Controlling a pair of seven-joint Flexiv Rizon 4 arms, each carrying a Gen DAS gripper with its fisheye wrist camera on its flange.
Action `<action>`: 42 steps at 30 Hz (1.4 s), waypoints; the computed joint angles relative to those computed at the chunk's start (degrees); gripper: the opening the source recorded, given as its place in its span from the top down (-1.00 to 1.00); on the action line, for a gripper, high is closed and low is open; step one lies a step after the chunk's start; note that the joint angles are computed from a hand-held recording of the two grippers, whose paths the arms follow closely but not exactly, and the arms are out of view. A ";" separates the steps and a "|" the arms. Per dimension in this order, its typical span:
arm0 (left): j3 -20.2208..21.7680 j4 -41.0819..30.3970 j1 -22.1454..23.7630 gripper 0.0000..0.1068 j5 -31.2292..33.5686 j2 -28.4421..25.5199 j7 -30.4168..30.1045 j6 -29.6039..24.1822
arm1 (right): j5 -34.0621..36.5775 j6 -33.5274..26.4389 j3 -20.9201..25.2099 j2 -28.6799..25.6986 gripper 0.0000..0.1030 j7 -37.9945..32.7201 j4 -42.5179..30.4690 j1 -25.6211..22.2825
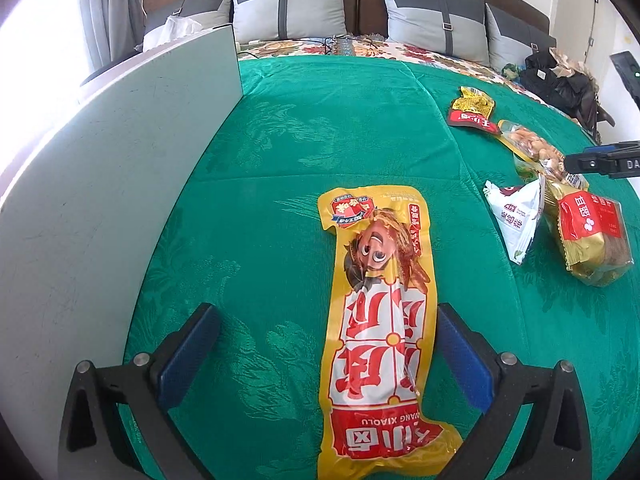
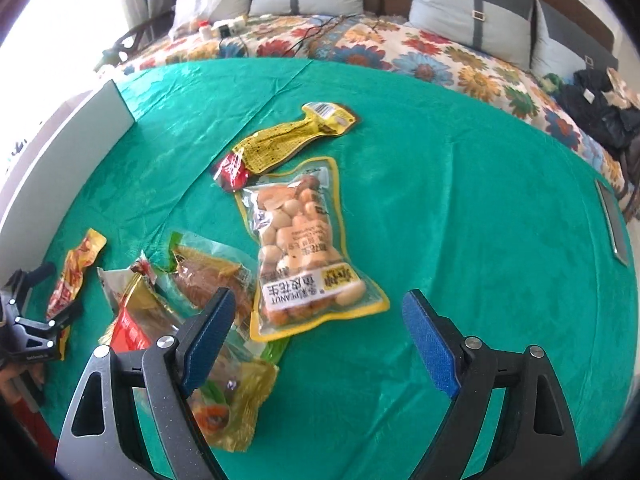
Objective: Organize snacks
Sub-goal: 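Position the left tool around the large yellow pack while the right tool approaches the peanut bag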
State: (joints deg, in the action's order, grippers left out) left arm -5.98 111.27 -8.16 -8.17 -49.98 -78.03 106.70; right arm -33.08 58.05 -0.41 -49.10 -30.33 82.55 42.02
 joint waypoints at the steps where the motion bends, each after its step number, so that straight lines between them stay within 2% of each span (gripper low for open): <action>1: -0.03 -0.03 0.03 -0.93 0.03 -0.02 -0.01 0.00 | 0.74 -3.81 0.83 -2.36 -0.70 -1.98 -4.07 -0.24; 3: -0.05 -0.09 0.06 -0.93 0.07 -0.06 -0.04 -0.02 | 3.97 -9.87 2.83 -6.41 -0.68 -4.49 -11.00 -1.06; 4: -0.09 -0.12 0.10 -0.93 0.10 -0.09 -0.04 -0.04 | 5.32 -11.21 2.89 -7.48 -0.67 -4.27 -12.72 -1.17; 5: -0.18 0.13 0.26 -0.93 0.20 0.08 -0.07 0.03 | 6.49 -9.85 2.97 -7.70 -0.66 -3.31 -12.58 -1.57; 7: -0.17 -0.04 0.24 -0.93 0.19 0.02 -0.07 -0.07 | 9.09 -6.38 2.94 -6.74 -0.66 -0.11 -10.41 -2.42; 8: -0.14 -0.03 0.21 -0.93 0.19 0.02 -0.09 -0.06 | 8.86 -6.68 2.06 -5.96 -0.39 0.94 -9.37 -1.93; 9: -0.14 -0.01 0.22 -0.93 0.21 0.03 -0.10 -0.04 | 8.91 -7.59 1.96 -5.07 -0.23 1.17 -8.49 -1.97; 11: -0.10 -0.09 0.16 -0.93 0.19 -0.01 -0.11 -0.08 | 10.14 -8.30 3.34 -3.11 -0.19 0.34 -6.19 -3.19; 14: -0.12 -0.03 0.20 -0.93 0.23 0.02 -0.13 -0.07 | 9.74 -6.62 2.70 1.95 -0.11 2.64 1.44 -3.24; 16: -0.11 -0.05 0.19 -0.93 0.23 0.01 -0.14 -0.07 | 9.23 -4.03 2.14 6.09 -0.10 6.72 8.28 -3.14; 19: -0.10 -0.05 0.19 -0.93 0.24 0.01 -0.15 -0.07 | 7.31 -3.17 2.15 11.55 -0.11 12.75 17.53 -2.31; 22: -0.10 -0.05 0.19 -0.93 0.25 0.01 -0.16 -0.07 | 3.25 -0.28 2.93 14.70 -0.12 18.08 25.27 -0.75; 23: -0.11 -0.03 0.19 -0.93 0.26 0.02 -0.17 -0.06 | -0.34 1.17 1.67 15.70 -0.18 21.07 27.82 1.04; 26: -0.11 -0.01 0.20 -0.93 0.27 0.04 -0.18 -0.06 | -6.70 2.89 1.63 17.01 -0.46 26.64 31.42 2.87; 29: -0.11 -0.02 0.20 -0.93 0.27 0.03 -0.18 -0.06 | -13.17 3.89 0.75 18.31 -0.44 33.01 33.28 4.31; 32: -0.11 0.02 0.20 -0.93 0.27 0.07 -0.19 -0.06 | -21.10 2.70 -0.62 19.46 -0.44 38.08 32.22 5.43; 35: -0.11 0.02 0.19 -0.93 0.27 0.06 -0.20 -0.07 | -26.07 2.37 -0.44 18.34 -0.44 36.71 27.35 4.23; 39: -0.11 -0.04 0.19 -0.93 0.27 0.02 -0.20 -0.08 | -24.01 1.95 0.99 12.80 -0.44 31.54 17.42 1.91; 42: -0.12 -0.04 0.19 -0.93 0.27 0.03 -0.20 -0.09 | -17.13 1.36 3.15 7.33 -0.44 23.96 10.68 -0.01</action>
State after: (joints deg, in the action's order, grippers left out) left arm -6.10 111.24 -7.97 -7.90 -49.95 -78.23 106.61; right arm -50.21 59.41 2.74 -41.77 -6.37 93.23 42.01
